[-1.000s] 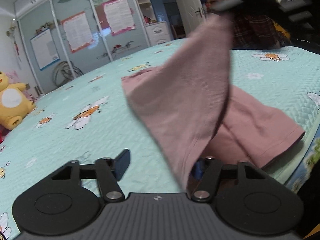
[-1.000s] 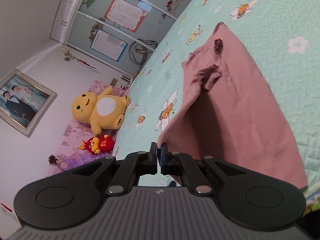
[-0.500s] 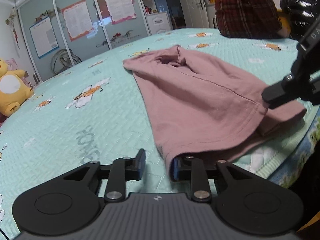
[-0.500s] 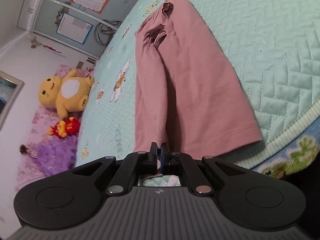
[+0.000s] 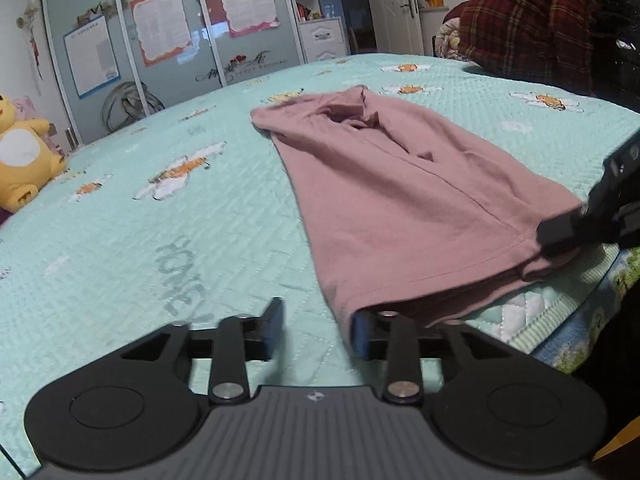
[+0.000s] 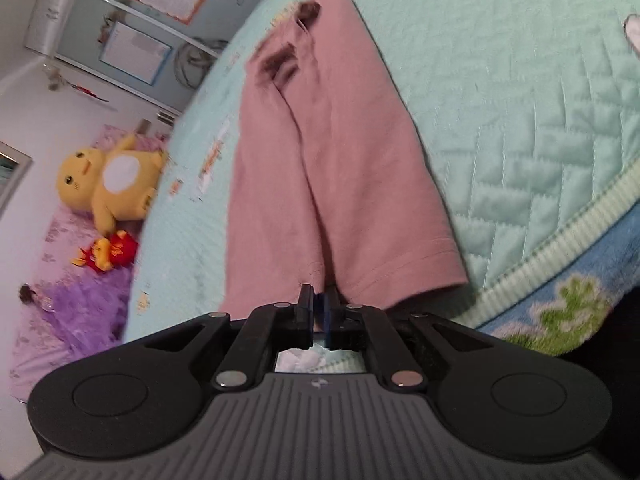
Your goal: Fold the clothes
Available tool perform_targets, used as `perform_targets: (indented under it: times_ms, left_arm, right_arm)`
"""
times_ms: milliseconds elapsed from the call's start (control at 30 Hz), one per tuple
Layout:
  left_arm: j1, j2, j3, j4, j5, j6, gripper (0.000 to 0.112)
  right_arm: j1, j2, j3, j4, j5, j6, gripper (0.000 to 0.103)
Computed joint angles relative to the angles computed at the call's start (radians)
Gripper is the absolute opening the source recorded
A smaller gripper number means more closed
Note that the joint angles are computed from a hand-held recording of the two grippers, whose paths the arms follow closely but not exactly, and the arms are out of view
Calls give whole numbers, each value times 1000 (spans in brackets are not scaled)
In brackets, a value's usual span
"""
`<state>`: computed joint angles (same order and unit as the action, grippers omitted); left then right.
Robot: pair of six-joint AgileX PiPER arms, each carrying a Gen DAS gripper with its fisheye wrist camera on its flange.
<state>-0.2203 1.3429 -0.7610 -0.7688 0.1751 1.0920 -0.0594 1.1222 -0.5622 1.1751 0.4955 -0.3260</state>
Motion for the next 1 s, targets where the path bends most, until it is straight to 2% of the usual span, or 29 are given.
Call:
perform_targets:
  times_ms: [100, 167, 233, 333, 433, 567, 600, 700, 733, 833, 1000]
  left_arm:
    - [42, -30, 2, 10, 63, -25, 54]
    - [83, -48, -5, -71, 126, 37, 54]
    - [116, -68, -6, -212, 173, 164, 55]
    - [116, -54, -39, -303, 190, 238, 59]
    - [94, -9, -91, -303, 182, 218, 60]
    - [78, 40, -139, -368, 190, 262, 61]
    - [74, 57, -150, -375, 193, 269, 61]
    - [72, 111, -169, -423, 208, 324, 62]
    - [74, 125, -166, -456, 211, 358, 62]
    - [83, 168, -154, -561, 223, 463, 62]
    - [123, 209, -115, -750, 278, 663, 63]
  right_arm:
    - [20, -66, -24, -163, -47, 131, 8]
    - [23, -96, -45, -221, -61, 175, 10]
    - [35, -110, -74, -273, -80, 201, 12]
    - [57, -66, -123, -256, -101, 132, 15]
    - [60, 24, -184, -181, -113, 49, 15]
    - [17, 153, -309, -85, -83, -50, 15]
    - [5, 202, -358, -78, -83, -58, 16]
    - [-21, 348, -522, -99, -82, -36, 39]
    - [-31, 410, -589, -122, -81, -11, 42]
    - [-51, 607, -822, -235, -65, 114, 42]
    - [-44, 995, -1318, -581, 9, 449, 42]
